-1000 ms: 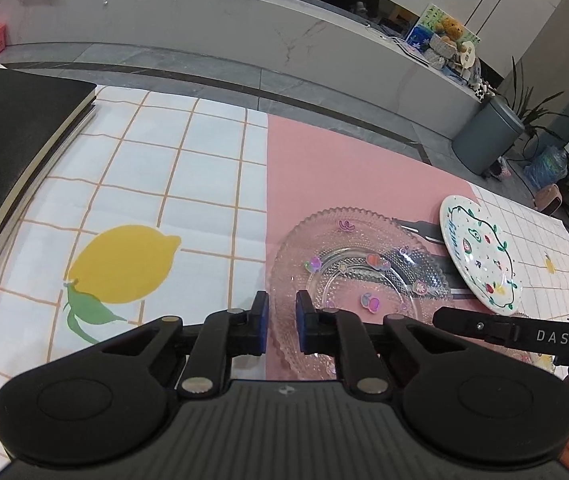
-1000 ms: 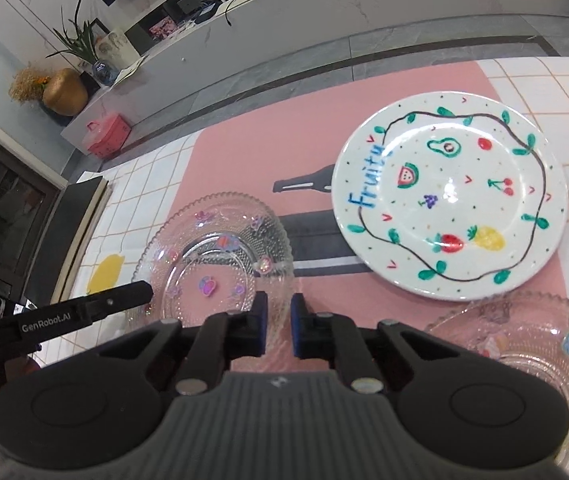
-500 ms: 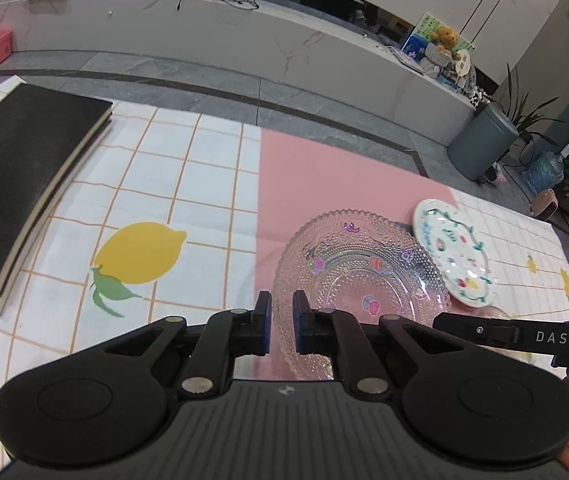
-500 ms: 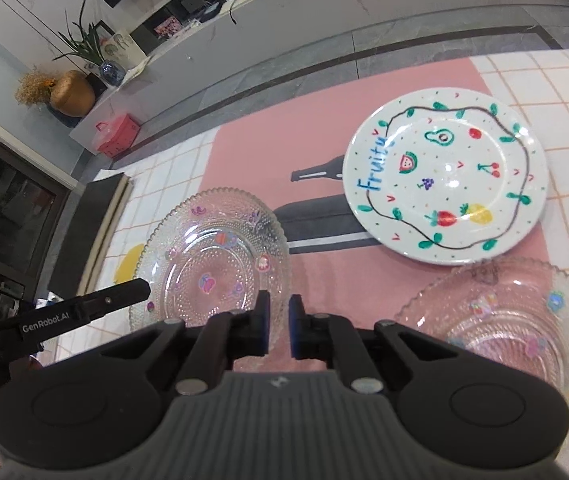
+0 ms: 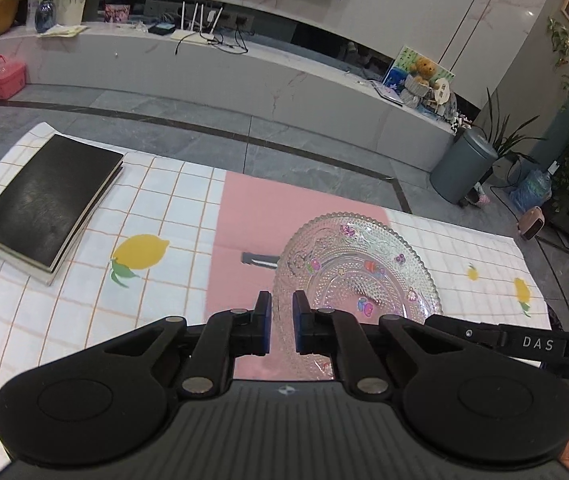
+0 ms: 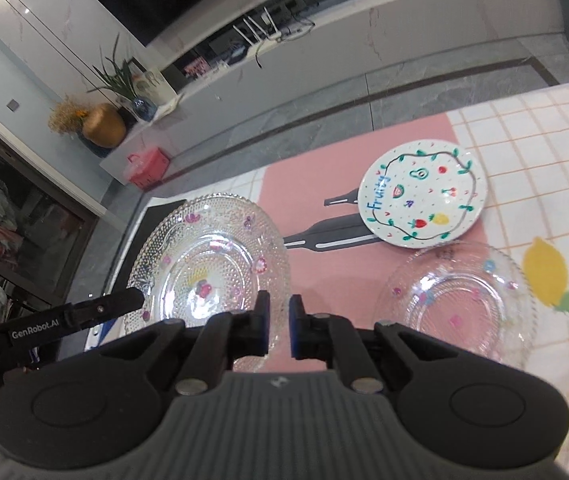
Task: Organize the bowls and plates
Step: 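Lift the glass plate by its rim with the left gripper, then carry the glass plate over the other glass plate and lower it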
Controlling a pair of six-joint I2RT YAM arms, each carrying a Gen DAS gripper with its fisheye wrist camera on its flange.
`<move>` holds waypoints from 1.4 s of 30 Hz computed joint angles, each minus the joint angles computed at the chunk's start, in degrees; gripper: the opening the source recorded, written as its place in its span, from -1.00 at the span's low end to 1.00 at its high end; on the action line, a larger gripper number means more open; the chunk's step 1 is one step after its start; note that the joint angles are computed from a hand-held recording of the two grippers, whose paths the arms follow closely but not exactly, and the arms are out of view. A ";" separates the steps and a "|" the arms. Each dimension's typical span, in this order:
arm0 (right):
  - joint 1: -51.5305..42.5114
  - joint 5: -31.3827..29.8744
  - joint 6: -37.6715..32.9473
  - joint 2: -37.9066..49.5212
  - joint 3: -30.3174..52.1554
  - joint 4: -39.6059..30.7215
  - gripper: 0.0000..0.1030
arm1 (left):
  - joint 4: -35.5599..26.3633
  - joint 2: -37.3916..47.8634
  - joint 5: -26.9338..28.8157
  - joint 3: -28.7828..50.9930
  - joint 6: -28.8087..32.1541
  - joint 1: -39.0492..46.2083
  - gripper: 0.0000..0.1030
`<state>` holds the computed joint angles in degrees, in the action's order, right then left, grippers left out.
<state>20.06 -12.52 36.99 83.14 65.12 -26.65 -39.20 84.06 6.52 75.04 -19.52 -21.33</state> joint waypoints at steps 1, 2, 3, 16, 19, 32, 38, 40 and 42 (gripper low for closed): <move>0.17 0.29 -0.07 -1.88 -0.60 -0.86 -0.87 | -1.03 -1.17 -0.94 -0.10 -1.10 -1.15 -0.79; 0.31 0.54 -0.11 -4.09 -1.39 -1.87 -0.87 | -1.92 -2.40 -1.84 -0.35 -2.21 -2.32 -0.79; 0.24 0.64 -0.20 -6.08 -2.09 -2.89 -0.87 | -2.95 -3.47 -2.81 -0.37 -3.59 -3.66 -0.79; -4.90 -0.86 -2.72 -31.77 -9.86 -19.02 -0.87 | -11.44 -10.99 -17.67 0.28 -20.24 -25.25 -0.79; -8.42 -2.74 -4.08 -37.29 -11.53 -22.96 -0.87 | -11.55 -11.45 -21.50 -0.44 -23.96 -31.18 -0.79; -53.74 -28.24 -38.93 -48.17 -16.17 -48.45 -0.90 | -3.56 -6.60 -22.35 -7.28 -35.35 -43.63 -0.79; -73.20 -34.33 -62.86 -43.67 -19.47 -58.84 -0.92 | 1.09 -3.53 -20.49 -10.71 -38.16 -44.77 -0.79; -75.27 -33.80 -65.58 -42.70 -21.78 -58.69 -0.92 | 2.02 -2.47 -20.11 -11.62 -39.10 -45.11 -0.79; -76.28 -33.15 -67.09 -41.79 -24.23 -57.50 -0.92 | 3.32 -1.41 -19.53 -12.68 -39.68 -45.13 -0.79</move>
<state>-56.22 -45.67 -30.09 41.35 40.89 -84.15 -35.88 82.64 -13.01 62.36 -59.20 -66.46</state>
